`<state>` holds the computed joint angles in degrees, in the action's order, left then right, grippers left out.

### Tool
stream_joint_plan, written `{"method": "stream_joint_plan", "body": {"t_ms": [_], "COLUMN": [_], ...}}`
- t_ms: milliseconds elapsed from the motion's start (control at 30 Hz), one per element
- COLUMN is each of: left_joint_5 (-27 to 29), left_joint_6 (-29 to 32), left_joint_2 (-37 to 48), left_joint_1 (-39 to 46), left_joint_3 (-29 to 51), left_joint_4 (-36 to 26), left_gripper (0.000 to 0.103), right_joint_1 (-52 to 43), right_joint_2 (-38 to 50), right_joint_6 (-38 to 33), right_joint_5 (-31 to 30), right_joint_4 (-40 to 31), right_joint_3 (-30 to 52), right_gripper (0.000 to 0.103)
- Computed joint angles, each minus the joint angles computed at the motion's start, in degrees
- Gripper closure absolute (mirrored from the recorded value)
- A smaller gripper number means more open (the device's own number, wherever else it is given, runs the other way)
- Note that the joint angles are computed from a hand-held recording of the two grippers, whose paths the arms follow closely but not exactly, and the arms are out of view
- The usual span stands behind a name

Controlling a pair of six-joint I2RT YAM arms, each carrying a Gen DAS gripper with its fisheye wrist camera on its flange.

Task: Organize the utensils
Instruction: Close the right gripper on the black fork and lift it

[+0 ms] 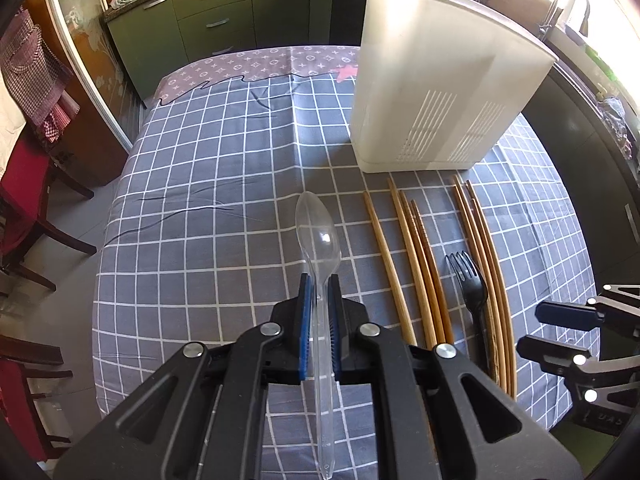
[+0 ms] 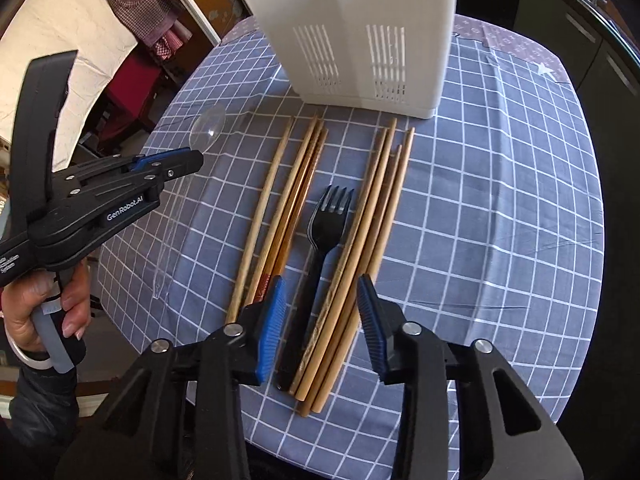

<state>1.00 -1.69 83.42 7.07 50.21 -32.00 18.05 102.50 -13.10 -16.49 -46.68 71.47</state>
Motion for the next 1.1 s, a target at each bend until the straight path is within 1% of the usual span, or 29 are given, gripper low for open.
{"method": "stream_joint_plan", "body": {"t_ms": [67,133,267,433,500,600,667,733,800,867,933,1100], "left_joint_5": [0.3,0.4,0.9,1.6,1.7,2.0,2.0,2.0,2.2,2.5,3.1,5.8], "left_joint_6": [0.4,1.0,1.7,2.6,2.9,3.3,3.5,3.8,3.9,4.0,4.1,4.2], "left_joint_2": [-0.6,-1.7,-3.5,-4.6,-5.1,-5.8,-6.6,-7.6,-8.6,-9.7,-11.1,-14.5], "left_joint_1": [0.4,0.9,1.7,2.2,2.3,2.6,2.6,2.7,2.9,2.9,3.3,4.3], "left_joint_3": [-0.2,-0.7,-1.4,-1.6,-1.9,-2.2,-2.4,-2.7,-2.8,-2.7,-2.0,2.9], "left_joint_4": [0.1,0.2,0.2,0.2,0.3,0.3,0.4,0.3,0.0,-0.6,-1.7,-5.8], "left_gripper": [0.095,0.095,0.095,0.095,0.095,0.095,0.095,0.095,0.095,0.095,0.095,0.095], "right_joint_1": [1.7,2.7,4.0,5.1,5.7,7.0,7.8,8.7,9.1,8.6,6.9,-0.3], "right_joint_2": [1.9,3.7,6.5,9.1,10.3,12.3,12.1,10.7,9.8,8.9,7.1,-0.5], "right_joint_6": [1.4,2.2,4.4,6.2,7.1,8.5,9.3,10.3,11.0,11.2,10.8,8.0], "right_joint_5": [1.5,2.8,4.7,6.4,7.1,8.4,9.5,10.6,10.6,9.4,5.9,-7.5], "right_joint_4": [-0.6,-1.0,-0.6,-0.5,-0.4,0.0,0.8,2.7,4.5,6.0,7.4,9.3], "right_joint_3": [1.1,2.2,3.8,5.3,6.1,7.3,6.9,4.9,3.2,1.6,-0.7,-6.1], "right_gripper": [0.078,0.08,0.082,0.082,0.085,0.085,0.086,0.091,0.091,0.092,0.093,0.093]}}
